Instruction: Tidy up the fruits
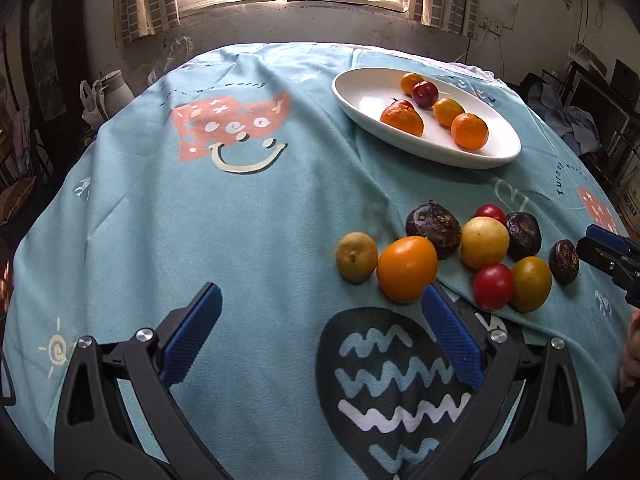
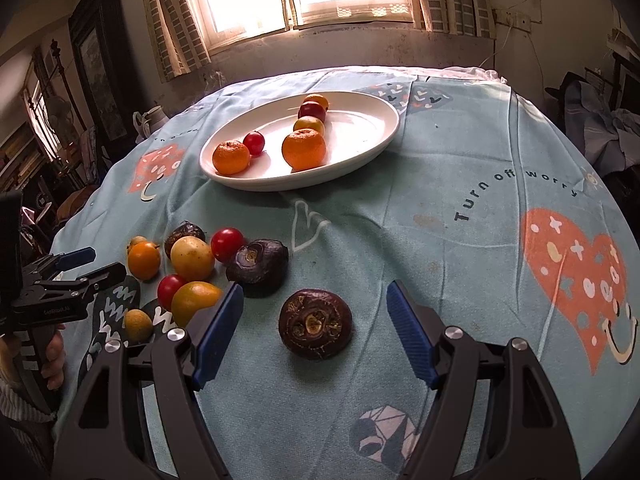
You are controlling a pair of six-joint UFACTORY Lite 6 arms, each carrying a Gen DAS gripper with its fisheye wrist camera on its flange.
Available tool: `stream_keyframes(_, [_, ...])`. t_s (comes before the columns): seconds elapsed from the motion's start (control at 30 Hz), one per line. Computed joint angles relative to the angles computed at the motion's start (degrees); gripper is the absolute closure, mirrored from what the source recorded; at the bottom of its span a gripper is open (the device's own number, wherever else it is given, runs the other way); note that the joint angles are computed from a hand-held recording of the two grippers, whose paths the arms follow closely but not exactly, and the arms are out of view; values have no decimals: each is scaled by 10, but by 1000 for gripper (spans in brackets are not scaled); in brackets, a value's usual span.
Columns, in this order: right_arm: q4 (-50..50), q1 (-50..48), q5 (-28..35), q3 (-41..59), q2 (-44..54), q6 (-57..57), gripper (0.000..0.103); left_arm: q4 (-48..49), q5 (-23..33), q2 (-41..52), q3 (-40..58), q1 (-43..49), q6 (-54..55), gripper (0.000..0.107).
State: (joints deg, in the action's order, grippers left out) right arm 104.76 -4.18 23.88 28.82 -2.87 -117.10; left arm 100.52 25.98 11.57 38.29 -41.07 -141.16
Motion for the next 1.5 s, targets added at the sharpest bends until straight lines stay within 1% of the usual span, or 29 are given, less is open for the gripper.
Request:
stream_keyframes(0.1, [7, 5, -3, -4, -5, -8, 28, 2, -19, 20, 19, 8, 9, 6])
stream_keyframes(0.27, [13, 5, -5, -1, 0, -9, 28, -8, 15, 35, 51, -29, 44, 9])
stream_keyframes(0.3, [12, 6, -5, -1, 0, -9, 28, -11, 11, 43, 63, -29, 56, 12])
stream_keyframes(0.33, [12, 6, -5, -1, 0, -9, 28, -10, 3, 52, 73, -27, 63, 18])
stream_keyframes(0.37, [13, 6, -5, -1, 0, -9, 28, -8, -7, 59, 82, -25, 69, 22])
stream_keyframes(0.43, [16, 6, -6, -1, 0, -11, 28, -6, -30, 78, 102, -16, 83, 35])
stream_keyframes(0.5, [17, 7, -6, -1, 2, -12, 28, -11, -40, 98, 120, -13, 100, 39])
stream_keyframes(0.7, [19, 9, -7, -1, 1, -13, 28, 17, -33, 104, 129, -23, 98, 40])
stream_keyframes(0.77, [19, 8, -7, -1, 2, -13, 28, 30, -32, 90, 114, -26, 83, 48])
stream_keyframes(0.83, [19, 8, -7, 0, 2, -13, 28, 90, -47, 63, 87, -22, 21, 63])
stream_keyframes(0.87, [18, 8, -7, 1, 4, -13, 28, 114, -56, 57, 80, -20, -5, 65])
stream_keyframes(0.9, [18, 9, -8, 1, 5, -13, 28, 115, -61, 60, 81, -19, -7, 65])
stream_keyframes(1.0, [18, 7, -7, 0, 5, -15, 28, 75, -66, 87, 105, -28, 41, 65])
stream_keyframes(1.07, [18, 8, -8, 0, 7, -14, 28, 48, -59, 103, 124, -34, 72, 62])
stream_keyframes(1.13, [15, 8, -9, 0, 6, -10, 28, 13, -65, 127, 151, -29, 114, 62])
stream_keyframes(1.2, [15, 8, -7, 2, 8, -10, 28, -1, -70, 142, 165, -21, 128, 61])
stream_keyframes(1.27, [13, 8, -7, 4, 10, -9, 28, 15, -67, 138, 159, -22, 109, 63])
stream_keyframes(1.3, [7, 6, -6, 4, 10, -5, 28, 21, -59, 133, 151, -26, 99, 70])
stream_keyframes(1.4, [-9, -5, 1, -2, 2, -7, 28, 88, -59, 105, 115, -30, 15, 70])
stream_keyframes(1.5, [-25, -14, 0, -11, 1, -11, 28, 132, -28, 60, 69, -46, -49, 70])
